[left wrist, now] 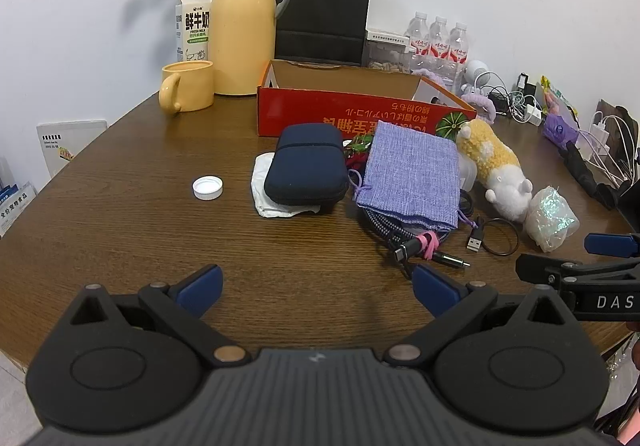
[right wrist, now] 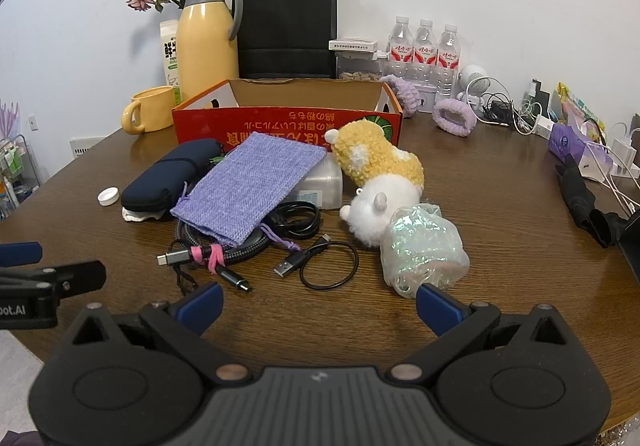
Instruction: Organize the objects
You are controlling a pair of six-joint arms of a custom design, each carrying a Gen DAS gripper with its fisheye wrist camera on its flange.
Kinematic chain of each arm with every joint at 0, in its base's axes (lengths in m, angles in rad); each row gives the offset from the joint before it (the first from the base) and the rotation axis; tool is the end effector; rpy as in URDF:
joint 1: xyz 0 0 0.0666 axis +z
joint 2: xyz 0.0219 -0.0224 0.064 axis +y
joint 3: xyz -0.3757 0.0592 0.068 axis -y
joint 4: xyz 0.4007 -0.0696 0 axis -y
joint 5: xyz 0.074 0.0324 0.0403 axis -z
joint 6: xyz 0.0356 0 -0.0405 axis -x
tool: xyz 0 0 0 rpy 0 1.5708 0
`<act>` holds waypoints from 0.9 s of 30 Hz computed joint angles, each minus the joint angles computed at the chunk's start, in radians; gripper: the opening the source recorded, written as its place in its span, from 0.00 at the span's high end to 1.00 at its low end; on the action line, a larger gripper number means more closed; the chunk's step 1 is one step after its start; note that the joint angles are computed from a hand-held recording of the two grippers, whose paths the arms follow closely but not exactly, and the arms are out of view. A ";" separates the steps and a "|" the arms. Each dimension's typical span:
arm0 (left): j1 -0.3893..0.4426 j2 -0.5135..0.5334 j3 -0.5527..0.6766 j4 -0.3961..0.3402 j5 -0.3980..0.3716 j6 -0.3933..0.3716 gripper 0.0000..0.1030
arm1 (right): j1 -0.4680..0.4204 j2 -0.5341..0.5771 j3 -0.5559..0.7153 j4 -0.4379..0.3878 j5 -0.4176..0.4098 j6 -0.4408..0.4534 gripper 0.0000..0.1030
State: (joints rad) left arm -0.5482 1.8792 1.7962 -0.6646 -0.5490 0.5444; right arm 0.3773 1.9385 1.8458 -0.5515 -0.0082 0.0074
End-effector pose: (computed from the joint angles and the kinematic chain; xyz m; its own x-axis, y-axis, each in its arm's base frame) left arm 0.5868 -0.3370 0.3636 -0.5575 -0.1772 -0.8111 -0.1996 0.9769 -0.0763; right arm 0.6572 0.2603 0.3537 -0.5555 -0.2281 -0.7996 -0.3786 0.9256 -0.0010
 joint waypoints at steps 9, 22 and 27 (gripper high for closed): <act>0.000 0.000 0.000 0.000 0.000 0.000 0.00 | 0.000 0.000 -0.001 0.000 0.000 0.000 0.00; -0.003 -0.001 -0.006 0.003 -0.001 0.002 0.00 | 0.000 -0.001 0.000 0.001 0.001 0.001 0.00; -0.004 -0.001 -0.006 0.004 -0.003 0.004 0.00 | -0.003 -0.007 -0.017 0.027 0.009 0.004 0.00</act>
